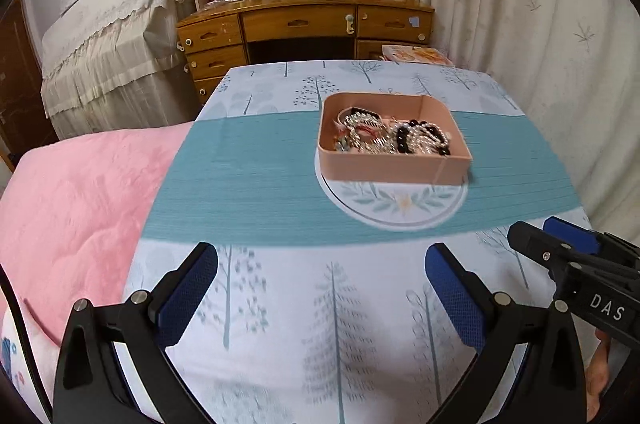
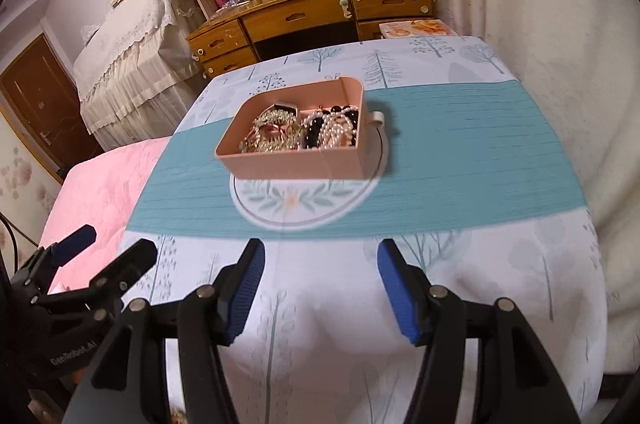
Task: Organize jewelry
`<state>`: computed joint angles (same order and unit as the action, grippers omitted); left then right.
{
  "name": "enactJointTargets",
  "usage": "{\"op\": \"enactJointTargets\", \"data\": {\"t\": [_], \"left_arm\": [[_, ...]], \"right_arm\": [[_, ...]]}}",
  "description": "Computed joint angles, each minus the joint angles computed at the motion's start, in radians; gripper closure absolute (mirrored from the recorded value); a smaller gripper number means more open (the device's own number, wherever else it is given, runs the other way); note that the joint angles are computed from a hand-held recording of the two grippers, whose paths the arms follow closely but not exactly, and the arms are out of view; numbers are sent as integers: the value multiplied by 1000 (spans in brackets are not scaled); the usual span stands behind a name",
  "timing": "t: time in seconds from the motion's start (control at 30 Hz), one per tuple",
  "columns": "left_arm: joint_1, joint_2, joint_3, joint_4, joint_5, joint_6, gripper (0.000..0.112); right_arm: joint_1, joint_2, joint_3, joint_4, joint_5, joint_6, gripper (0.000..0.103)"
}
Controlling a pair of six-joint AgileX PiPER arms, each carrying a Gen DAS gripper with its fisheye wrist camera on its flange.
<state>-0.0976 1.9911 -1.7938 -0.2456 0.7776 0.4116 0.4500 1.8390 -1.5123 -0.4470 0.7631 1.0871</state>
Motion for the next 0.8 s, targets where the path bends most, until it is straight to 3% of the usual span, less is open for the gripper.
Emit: {"op": "enactJointTargets", "data": {"t": [0.03,0.27,0.8], "left_arm": [[6,-34,55,-9,-27,6,10],[29,-155,218,-63,-111,43,10],[38,-253,328,-132,-160,102,10]], "right_arm": [[46,-34,31,-59,39,66,44],[135,-76,66,-181,89,183,42],[234,-99,63,-299,185,295,42]]}}
